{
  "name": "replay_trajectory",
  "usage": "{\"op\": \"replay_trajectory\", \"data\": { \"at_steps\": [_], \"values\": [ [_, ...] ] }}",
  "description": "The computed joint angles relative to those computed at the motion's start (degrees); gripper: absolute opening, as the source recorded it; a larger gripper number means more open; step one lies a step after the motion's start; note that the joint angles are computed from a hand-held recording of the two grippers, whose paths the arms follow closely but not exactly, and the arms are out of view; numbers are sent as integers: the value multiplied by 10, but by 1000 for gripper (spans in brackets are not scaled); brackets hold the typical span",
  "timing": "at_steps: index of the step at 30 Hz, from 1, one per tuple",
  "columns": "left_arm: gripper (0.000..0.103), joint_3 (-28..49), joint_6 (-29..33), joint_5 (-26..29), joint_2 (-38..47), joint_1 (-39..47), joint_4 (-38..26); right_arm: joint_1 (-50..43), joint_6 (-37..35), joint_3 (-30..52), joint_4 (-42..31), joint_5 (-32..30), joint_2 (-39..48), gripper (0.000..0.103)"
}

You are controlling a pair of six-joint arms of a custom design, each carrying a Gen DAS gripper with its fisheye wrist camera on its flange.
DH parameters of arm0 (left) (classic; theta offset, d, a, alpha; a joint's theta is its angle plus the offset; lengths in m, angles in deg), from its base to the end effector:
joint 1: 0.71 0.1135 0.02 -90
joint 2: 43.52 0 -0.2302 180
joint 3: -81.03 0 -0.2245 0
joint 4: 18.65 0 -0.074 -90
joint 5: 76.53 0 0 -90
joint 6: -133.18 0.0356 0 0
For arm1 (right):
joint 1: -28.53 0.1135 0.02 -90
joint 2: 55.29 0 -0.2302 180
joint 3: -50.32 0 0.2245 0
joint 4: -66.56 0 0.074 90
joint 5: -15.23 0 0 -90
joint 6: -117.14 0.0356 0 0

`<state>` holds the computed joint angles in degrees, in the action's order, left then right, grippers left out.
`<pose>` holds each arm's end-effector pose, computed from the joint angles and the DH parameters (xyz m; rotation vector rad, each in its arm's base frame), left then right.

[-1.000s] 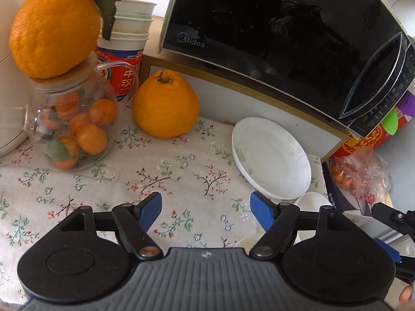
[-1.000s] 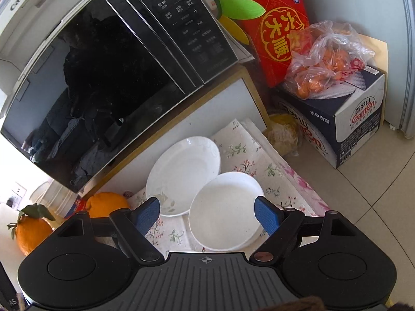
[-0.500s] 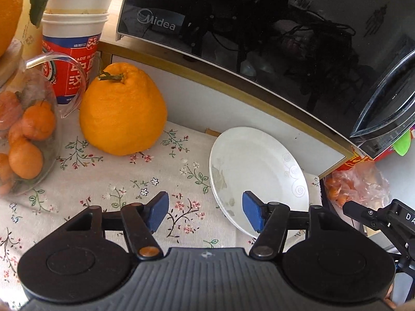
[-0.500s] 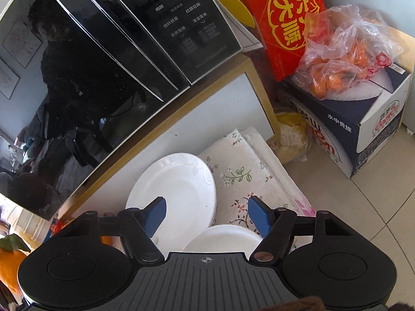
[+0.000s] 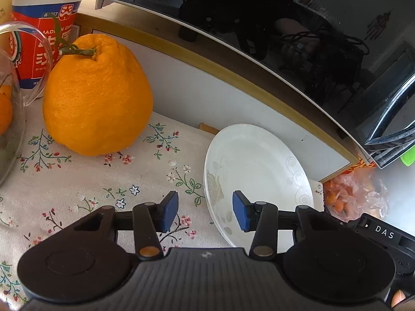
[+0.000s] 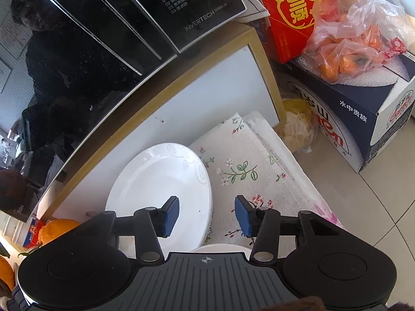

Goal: Organize plates and bowls
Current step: 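Move the left tool toward the small white plate beside the microwave, then close the left tool fingers on the white plate's rim, then lift the white plate and carry it over the blue-patterned plate with the left tool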

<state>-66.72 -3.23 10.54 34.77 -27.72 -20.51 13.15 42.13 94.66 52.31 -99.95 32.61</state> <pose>0.1813 -0.0904 0.0960 -0.4408 2.4344 -0.5184 0.2266 -0.0466 0.0989 0.5044 2.4798 0.5615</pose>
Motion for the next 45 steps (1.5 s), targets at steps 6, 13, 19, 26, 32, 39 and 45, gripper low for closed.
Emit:
{"op": "replay_trajectory", "data": {
  "at_steps": [6,13,19,26,32,39,45],
  "values": [
    [31,11,12,25,40,11,17,26,14,6,31,20,43,37],
    [13,22,27,35,65,12,30,39,21,3,53,23,59,24],
    [11,18,40,36,45,14,14,57,27,-8,69,40,60,13],
    [11,17,39,44,-19,24,-36,39,16,-14,32,11,9,12],
    [12,5,33,53,-90,26,-99,30,14,-9,-28,-1,-40,12],
    [12,-11,20,52,-211,21,-190,31,-2,-14,-109,-4,-139,12],
    [12,-23,-9,30,-320,-9,-283,32,-7,-28,-187,-3,-233,11]
  ]
}}
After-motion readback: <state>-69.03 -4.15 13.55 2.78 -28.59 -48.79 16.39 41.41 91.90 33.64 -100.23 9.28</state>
